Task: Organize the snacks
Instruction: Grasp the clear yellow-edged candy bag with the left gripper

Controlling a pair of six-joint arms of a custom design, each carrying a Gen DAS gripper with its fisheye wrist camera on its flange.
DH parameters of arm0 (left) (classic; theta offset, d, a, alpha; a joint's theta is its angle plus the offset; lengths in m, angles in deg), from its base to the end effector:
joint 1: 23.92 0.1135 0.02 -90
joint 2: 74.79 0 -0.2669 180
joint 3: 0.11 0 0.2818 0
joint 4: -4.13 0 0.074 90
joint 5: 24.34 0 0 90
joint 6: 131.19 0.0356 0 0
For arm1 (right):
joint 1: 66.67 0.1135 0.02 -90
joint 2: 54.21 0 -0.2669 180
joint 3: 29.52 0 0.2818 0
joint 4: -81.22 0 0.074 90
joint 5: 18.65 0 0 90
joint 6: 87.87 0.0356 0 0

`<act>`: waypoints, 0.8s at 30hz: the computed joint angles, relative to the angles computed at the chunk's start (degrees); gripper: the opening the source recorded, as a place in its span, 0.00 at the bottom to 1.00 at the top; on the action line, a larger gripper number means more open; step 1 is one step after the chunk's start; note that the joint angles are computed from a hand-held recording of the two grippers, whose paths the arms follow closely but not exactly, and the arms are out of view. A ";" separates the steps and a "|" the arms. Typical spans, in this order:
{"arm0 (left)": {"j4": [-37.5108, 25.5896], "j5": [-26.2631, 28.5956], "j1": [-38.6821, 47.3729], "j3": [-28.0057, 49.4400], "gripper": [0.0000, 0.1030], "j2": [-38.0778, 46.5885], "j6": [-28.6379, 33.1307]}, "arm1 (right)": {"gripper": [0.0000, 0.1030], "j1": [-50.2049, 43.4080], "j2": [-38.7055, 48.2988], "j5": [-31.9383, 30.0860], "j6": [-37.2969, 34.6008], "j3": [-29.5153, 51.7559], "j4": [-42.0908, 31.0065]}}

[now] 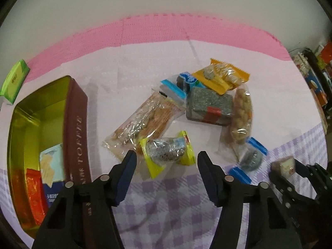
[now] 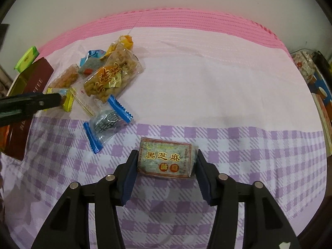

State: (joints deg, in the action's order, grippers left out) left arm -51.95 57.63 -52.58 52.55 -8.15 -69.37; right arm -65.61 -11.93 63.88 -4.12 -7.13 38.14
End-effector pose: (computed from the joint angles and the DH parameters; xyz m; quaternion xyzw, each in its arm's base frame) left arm 0.1997 -0.1035 0.1877 -0.0080 0.9825 -0.0215 0.1847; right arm 0.1371 0.0072 0.0998 -0.0770 0.9673 0.0527 0.2358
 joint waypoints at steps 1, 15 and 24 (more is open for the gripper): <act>0.54 -0.17 0.09 0.15 0.58 1.12 0.07 | 0.50 -0.01 0.11 0.04 -0.14 0.03 0.06; 2.52 -2.31 0.87 -1.50 0.38 2.48 1.99 | 0.53 -0.32 2.12 -1.05 1.13 0.57 1.20; -1.92 -0.09 -1.28 -5.13 0.33 -5.05 -0.87 | 0.54 0.12 2.31 -0.13 0.63 0.47 1.68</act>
State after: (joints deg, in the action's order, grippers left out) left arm -53.87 57.54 -53.86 47.42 -13.20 -70.24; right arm -65.50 -9.62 63.75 -3.49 -6.66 39.82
